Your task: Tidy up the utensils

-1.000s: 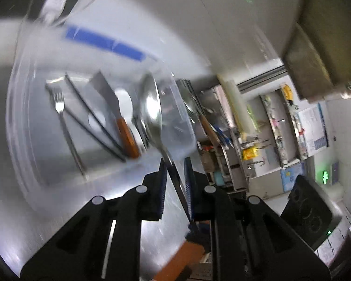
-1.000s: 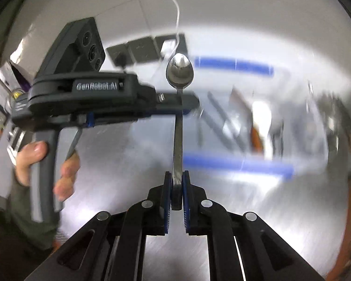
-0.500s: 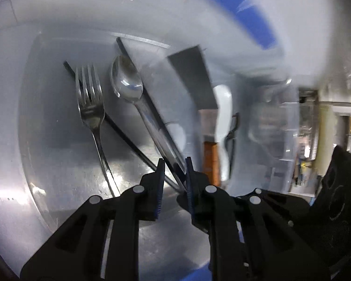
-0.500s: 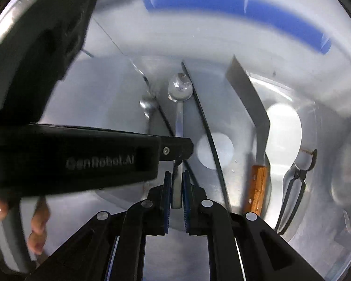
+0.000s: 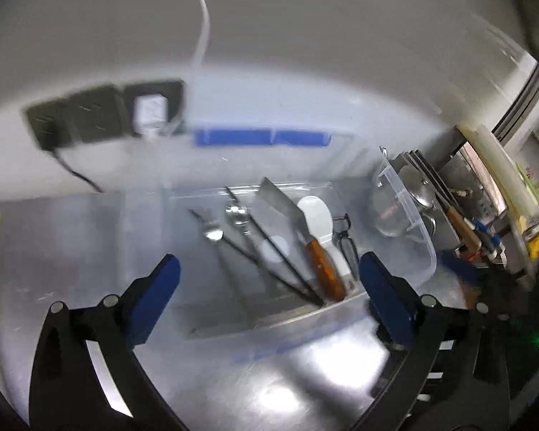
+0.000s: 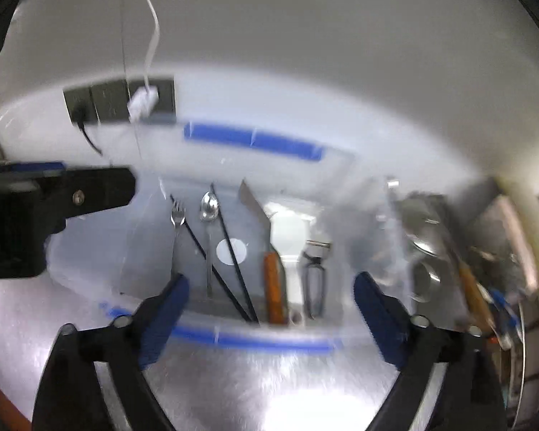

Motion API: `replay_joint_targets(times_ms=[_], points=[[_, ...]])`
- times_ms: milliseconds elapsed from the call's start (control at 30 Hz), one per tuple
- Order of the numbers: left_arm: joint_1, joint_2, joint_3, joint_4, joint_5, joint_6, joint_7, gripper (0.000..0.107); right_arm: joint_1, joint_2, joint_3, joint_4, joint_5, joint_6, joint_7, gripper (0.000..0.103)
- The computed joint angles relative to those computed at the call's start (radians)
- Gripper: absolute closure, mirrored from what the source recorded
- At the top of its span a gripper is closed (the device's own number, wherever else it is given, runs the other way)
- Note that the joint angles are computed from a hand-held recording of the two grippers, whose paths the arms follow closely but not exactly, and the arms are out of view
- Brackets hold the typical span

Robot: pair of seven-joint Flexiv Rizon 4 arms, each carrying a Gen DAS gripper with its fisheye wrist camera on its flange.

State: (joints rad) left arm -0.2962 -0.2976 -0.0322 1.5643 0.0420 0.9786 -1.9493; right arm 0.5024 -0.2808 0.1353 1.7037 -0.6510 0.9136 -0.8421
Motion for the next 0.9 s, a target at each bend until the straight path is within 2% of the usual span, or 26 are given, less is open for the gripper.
replay_joint_targets(times_ms=[67, 167, 300, 400, 533, 600, 667, 767, 900], points=[[-0.034, 0.069, 0.027, 0.066, 0.068, -0.008, -0.062, 0.011, 0.022, 0.091, 0.001, 0.102, -0.081, 0.002, 0.131, 0.010], [-0.051, 0.149, 0.029, 0.151, 0.162, -0.036, -0.118, 0.011, 0.023, 0.182, 0.042, 0.216, -0.165, -0.020, 0.288, 0.010], [-0.071, 0.239, 0.006, 0.227, 0.366, -0.127, -0.269, 0.011, 0.006, 0.254, 0.104, 0.314, -0.172, -0.012, 0.359, 0.010], [-0.060, 0.307, -0.025, 0.295, 0.433, -0.176, -0.354, 0.011, -0.002, 0.295, 0.137, 0.363, -0.197, -0.020, 0.383, 0.010], [-0.048, 0.346, -0.099, 0.287, 0.512, -0.280, -0.454, 0.011, -0.044, 0.339, 0.137, 0.441, -0.166, 0.079, 0.353, 0.010], [-0.059, 0.345, -0.153, 0.235, 0.608, -0.394, -0.545, 0.011, -0.067, 0.354, 0.133, 0.467, -0.156, 0.108, 0.328, 0.010], [-0.075, 0.336, -0.179, 0.200, 0.636, -0.456, -0.615, 0.011, -0.096, 0.380, 0.125, 0.498, -0.136, 0.137, 0.269, 0.010], [-0.108, 0.314, -0.201, 0.160, 0.649, -0.499, -0.717, 0.011, -0.145, 0.406, 0.107, 0.531, -0.123, 0.196, 0.189, 0.010], [-0.174, 0.257, -0.224, 0.064, 0.691, -0.618, -0.815, 0.011, -0.211, 0.423, 0.094, 0.560, -0.126, 0.274, 0.144, 0.010]])
